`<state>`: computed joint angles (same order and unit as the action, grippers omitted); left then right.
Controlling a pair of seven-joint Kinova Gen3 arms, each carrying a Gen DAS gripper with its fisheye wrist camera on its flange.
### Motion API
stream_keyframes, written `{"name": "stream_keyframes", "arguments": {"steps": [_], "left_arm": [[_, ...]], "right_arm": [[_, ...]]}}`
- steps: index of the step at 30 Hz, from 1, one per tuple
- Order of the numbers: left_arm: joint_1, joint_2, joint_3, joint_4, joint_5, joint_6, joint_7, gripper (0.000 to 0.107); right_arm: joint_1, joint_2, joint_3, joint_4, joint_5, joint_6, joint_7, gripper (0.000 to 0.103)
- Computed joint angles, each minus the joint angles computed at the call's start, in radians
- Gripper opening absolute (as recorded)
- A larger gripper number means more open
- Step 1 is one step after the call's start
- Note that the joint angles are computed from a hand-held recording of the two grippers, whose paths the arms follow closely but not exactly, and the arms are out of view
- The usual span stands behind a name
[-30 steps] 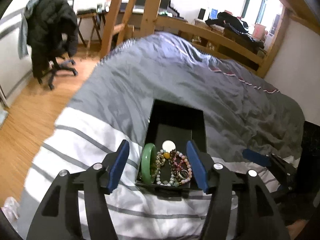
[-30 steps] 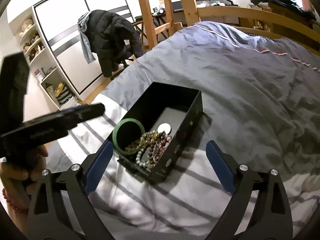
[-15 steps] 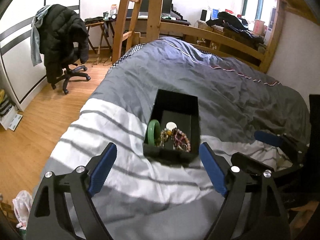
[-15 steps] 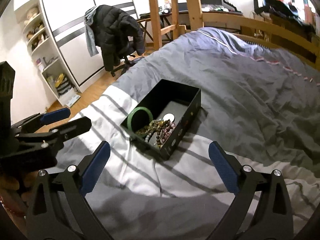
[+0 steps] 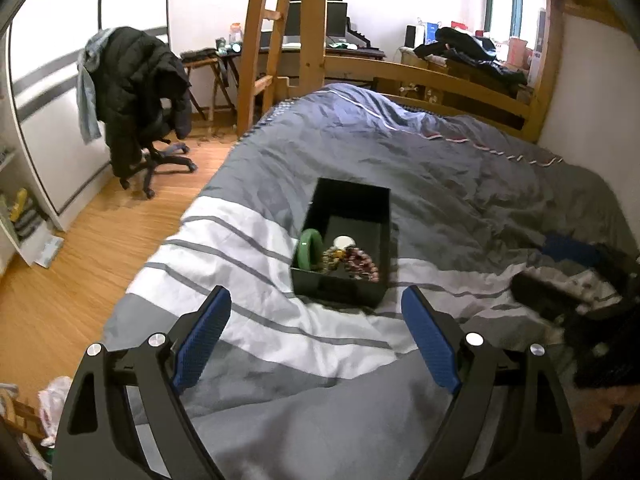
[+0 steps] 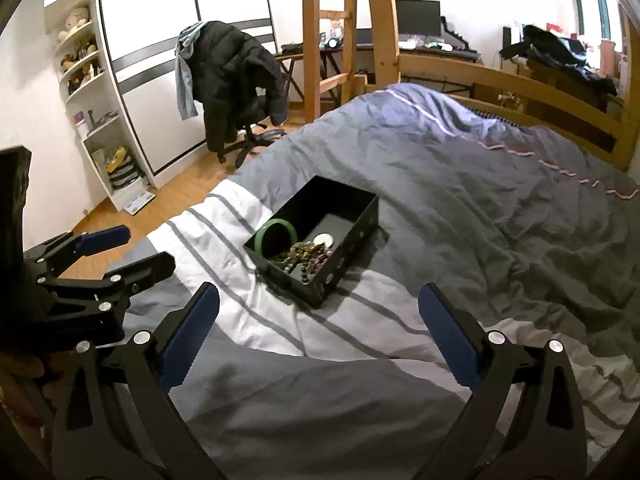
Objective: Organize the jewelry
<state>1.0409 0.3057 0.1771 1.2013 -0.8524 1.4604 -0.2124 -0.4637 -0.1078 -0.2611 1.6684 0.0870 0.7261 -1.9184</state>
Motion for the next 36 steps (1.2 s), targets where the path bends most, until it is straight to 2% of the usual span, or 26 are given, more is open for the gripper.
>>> {"name": "stream_keyframes", "arguments": {"steps": [4,12,20,29,36], "left_arm": [[0.017,0.011,-0.011,0.017,-0.035,0.045,0.018,0.086],[-0.001,0.006,0.004,0.065,-0.054,0.027,0.017,0.086],[-0.037,-0.019,0.005,0.126,-0.030,-0.054,0.050,0.086],[-0.034,-0.014,0.014,0.141,-0.063,-0.060,0.081,0.086],[-0.031,-0.011,0.012,0.141,-0.069,-0.063,0.076,0.086]], "right_arm": [[0.004,0.001,0.008,0.006,-0.013,-0.002,0.003,0.099],[0.006,0.005,0.012,0.011,-0.031,-0.011,0.019,0.099],[0.004,0.012,0.010,0.015,-0.026,-0.024,0.010,0.099],[-0.005,0.007,-0.020,0.026,0.072,-0.020,-0.050,0.099],[-0.006,0.004,-0.010,0.030,0.066,-0.027,-0.066,0.099]]}}
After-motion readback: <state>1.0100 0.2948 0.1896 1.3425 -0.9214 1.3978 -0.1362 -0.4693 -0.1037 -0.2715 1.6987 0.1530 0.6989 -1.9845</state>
